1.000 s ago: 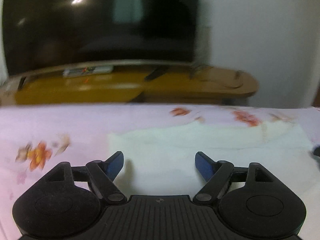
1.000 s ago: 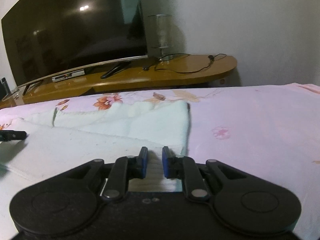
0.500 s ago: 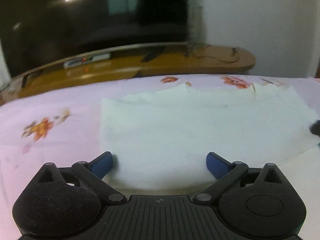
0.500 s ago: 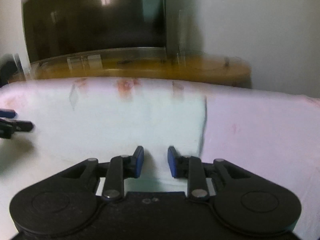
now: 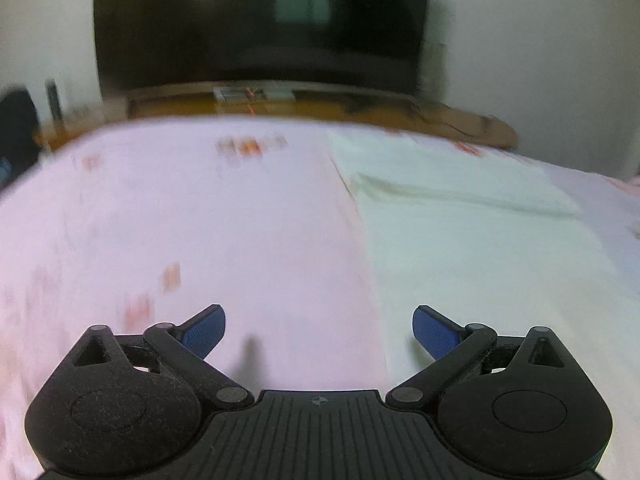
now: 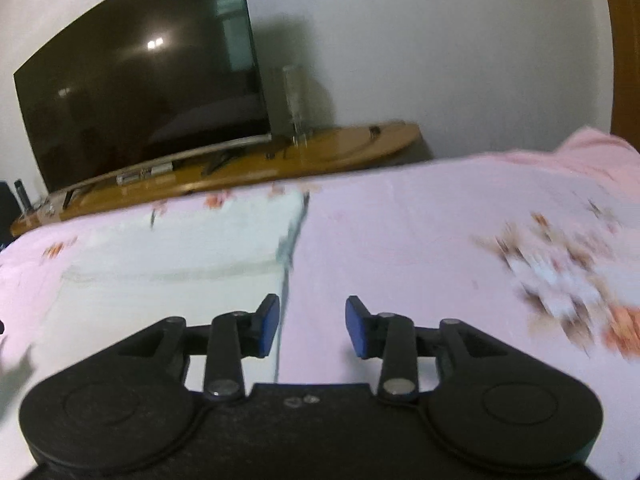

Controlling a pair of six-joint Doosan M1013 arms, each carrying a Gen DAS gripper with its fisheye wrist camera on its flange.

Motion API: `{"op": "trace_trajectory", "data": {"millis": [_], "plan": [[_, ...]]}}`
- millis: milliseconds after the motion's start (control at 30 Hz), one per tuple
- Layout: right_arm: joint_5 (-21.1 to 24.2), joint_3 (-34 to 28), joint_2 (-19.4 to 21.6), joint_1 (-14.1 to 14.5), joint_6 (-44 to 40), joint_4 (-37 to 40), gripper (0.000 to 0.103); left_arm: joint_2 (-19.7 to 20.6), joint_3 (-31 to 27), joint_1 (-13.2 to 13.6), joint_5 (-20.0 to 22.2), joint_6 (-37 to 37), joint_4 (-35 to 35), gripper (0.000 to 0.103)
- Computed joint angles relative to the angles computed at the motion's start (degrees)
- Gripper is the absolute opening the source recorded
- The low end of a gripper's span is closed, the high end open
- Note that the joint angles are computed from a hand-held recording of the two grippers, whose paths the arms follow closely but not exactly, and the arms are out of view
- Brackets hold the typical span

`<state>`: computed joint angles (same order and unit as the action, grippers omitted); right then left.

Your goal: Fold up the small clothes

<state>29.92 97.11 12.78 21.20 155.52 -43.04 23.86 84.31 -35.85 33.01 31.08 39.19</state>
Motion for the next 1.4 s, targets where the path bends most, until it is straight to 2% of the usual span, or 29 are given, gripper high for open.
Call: {"op": "trace_trajectory", "data": {"millis": [67,133,233,267,333,400,533,667,767,933,1033,1133,1200,1300,1400], "plan": [[-0.40,3.16,-2.83,0.74,0.99,3.55,0.037,-2.85,4.31,-0.69,-2.28,0.17,-2.34,0.087],[-0.70,6.27,-5.52,1.83,2.87,5.56,0.037,-5.09,7.32,-1.01,-3.48,3.40,-7.90,0.069],[0.76,9.46,-8.52,4.00,3.31,7.96,0.037,-7.55,11.17,-0.75,-7.21,8.52,-18.66,0.062],[1.03,10.21,-9.36,4.51,2.84,9.50,0.037,-8.17,12.08,-1.11,-7.76,9.42,-20.27,0.059],[0.91,11.72,-10.90,5.46,3.67,12.25,0.037,-9.05,13.54,-1.69,-8.76,9.23,-21.86,0.058],[0.16,12.82,-11.89,5.97,4.06,15.24,0.036,-9.48,14.45,-1.90,-9.91,10.92,-26.32,0.058],[-0.64,14.40,-13.13,7.15,7.20,16.71,0.035,-9.44,15.25,-2.26,-11.55,13.09,-31.75,0.058],[-2.82,15.22,-13.22,6.28,5.76,23.00,0.035,-9.43,15.94,-2.17,-13.05,12.23,-34.81,0.058],[-4.17,15.60,-12.86,5.59,4.53,27.27,0.035,-9.46,16.48,-1.35,-14.32,15.49,-40.69,0.058],[-5.78,15.85,-12.67,5.71,3.66,29.28,0.035,-8.96,15.56,-1.63,-13.23,14.41,-38.80,0.059],[-7.75,16.20,-12.39,5.33,-0.47,34.32,0.035,-8.65,15.01,-1.79,-12.62,15.16,-38.34,0.058],[-8.45,15.93,-11.85,5.50,-1.39,35.34,0.035,-8.31,14.02,-2.29,-10.45,15.05,-35.84,0.058],[-9.84,16.06,-11.61,4.99,-4.73,39.65,0.031,-8.18,13.68,-2.49,-9.97,14.87,-34.96,0.058],[-10.65,15.74,-10.91,4.86,-7.90,42.95,0.026,-8.05,13.46,-2.45,-9.74,14.48,-34.82,0.044],[-11.05,15.35,-10.27,4.92,-9.85,44.64,0.020,-7.99,13.38,-2.32,-10.01,14.43,-35.33,0.044]]}}
